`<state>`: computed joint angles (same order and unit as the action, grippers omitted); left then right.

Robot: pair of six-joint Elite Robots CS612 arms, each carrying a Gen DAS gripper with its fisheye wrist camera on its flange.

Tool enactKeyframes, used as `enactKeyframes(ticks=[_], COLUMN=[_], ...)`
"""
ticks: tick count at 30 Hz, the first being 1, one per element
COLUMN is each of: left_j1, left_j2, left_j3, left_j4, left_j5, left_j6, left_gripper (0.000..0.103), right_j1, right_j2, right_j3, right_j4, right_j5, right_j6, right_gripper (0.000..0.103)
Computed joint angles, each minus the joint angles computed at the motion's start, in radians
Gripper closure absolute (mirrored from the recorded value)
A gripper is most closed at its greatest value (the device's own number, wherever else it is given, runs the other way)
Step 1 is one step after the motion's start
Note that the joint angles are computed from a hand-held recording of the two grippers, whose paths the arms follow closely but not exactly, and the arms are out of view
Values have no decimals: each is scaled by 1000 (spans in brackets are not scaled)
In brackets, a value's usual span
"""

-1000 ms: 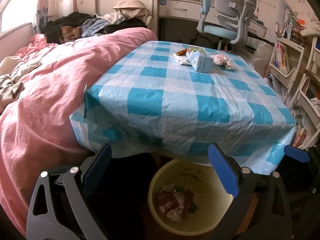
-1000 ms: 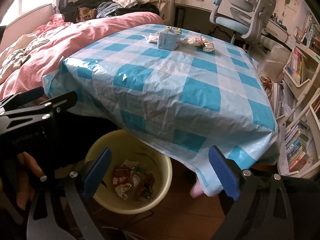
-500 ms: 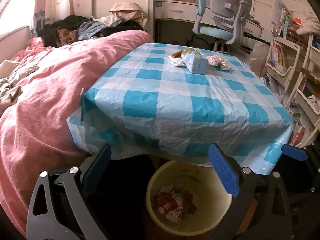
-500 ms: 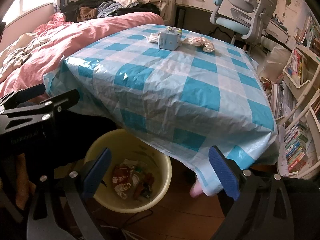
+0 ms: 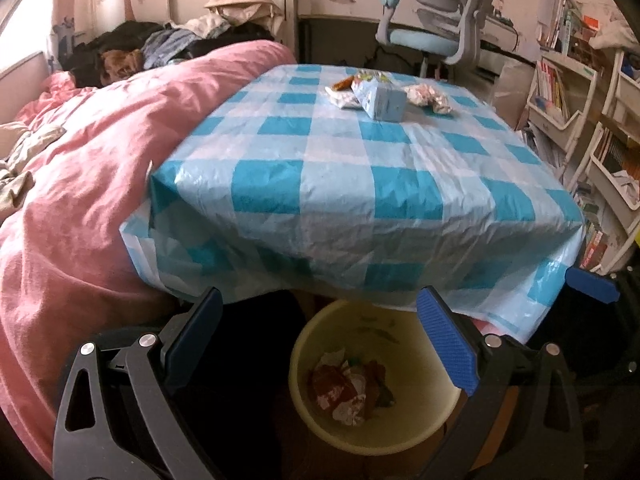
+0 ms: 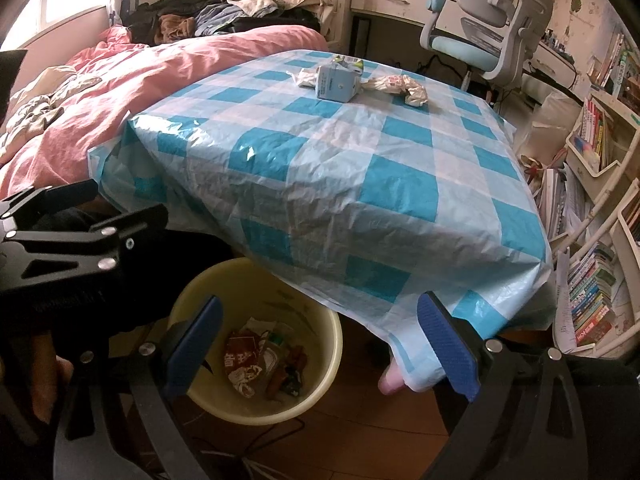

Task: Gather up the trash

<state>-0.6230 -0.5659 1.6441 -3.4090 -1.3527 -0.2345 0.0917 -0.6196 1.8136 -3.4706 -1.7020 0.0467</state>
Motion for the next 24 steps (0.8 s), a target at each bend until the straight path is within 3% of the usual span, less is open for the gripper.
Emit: enactKeyframes(ticks=[6,24], left_j1=[2,5], left_j2=[6,6], left_j3=[5,8], left_j4=[-64,-86], left_j5=[9,29], left_j6=[-12,-34], left_gripper=[9,9], right_j1=[0,1], right_j2=[0,1], right_j3=[0,0], right_j4=[0,0], right_j5=[0,-1], right_j6=[-1,-1], right_gripper=[10,10])
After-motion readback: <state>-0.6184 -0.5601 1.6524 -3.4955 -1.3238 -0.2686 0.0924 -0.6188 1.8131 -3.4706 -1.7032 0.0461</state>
